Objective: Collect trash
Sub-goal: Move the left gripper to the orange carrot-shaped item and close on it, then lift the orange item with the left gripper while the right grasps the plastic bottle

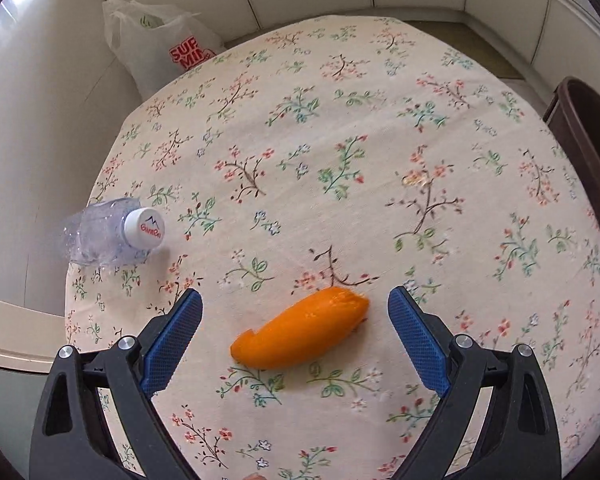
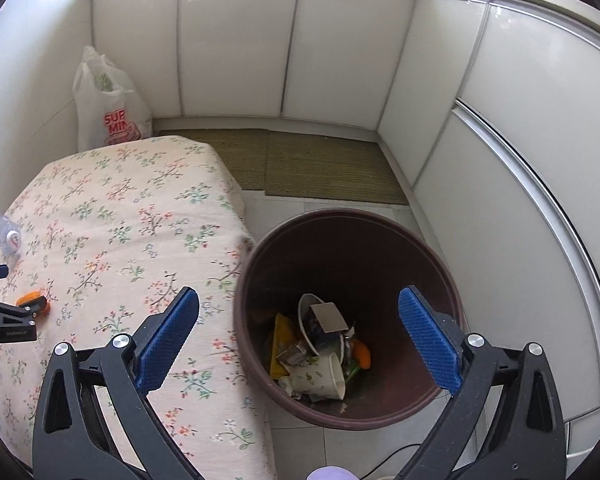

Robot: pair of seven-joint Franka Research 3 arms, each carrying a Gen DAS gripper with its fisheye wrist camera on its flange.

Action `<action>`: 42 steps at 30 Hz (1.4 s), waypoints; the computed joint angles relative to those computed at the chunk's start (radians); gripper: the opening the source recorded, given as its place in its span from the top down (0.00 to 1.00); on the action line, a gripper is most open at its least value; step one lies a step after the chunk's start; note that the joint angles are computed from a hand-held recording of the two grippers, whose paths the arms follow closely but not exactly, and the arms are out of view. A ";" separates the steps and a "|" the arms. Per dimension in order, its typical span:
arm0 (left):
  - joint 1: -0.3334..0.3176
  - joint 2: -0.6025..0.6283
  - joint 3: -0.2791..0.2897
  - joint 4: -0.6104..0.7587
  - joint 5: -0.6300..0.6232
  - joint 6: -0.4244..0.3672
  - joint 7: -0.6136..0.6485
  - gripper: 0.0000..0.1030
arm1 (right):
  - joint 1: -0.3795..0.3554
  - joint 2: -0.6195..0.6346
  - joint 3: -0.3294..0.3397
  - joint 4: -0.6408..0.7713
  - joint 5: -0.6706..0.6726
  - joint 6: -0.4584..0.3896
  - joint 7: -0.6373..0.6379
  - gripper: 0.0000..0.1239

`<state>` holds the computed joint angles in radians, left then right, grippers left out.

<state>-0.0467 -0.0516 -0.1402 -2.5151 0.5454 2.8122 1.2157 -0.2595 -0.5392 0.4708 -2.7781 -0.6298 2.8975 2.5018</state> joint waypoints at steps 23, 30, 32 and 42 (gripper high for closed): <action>-0.069 -0.338 0.155 -0.287 -0.815 0.077 0.426 0.78 | 0.258 0.354 -0.149 0.236 -0.166 0.125 0.028 0.23; 0.011 -0.552 0.267 -0.366 -0.761 0.260 0.306 0.79 | 0.419 0.640 -0.159 0.526 -0.024 0.136 -0.215 0.23; 0.013 -0.585 0.314 -0.371 -0.751 0.301 0.291 0.79 | 0.439 0.728 -0.123 0.637 0.075 0.104 -0.330 0.23; 0.002 -0.705 0.461 -0.398 -0.660 0.374 0.225 0.79 | 0.681 1.108 -0.157 1.178 0.133 -0.202 -0.659 0.23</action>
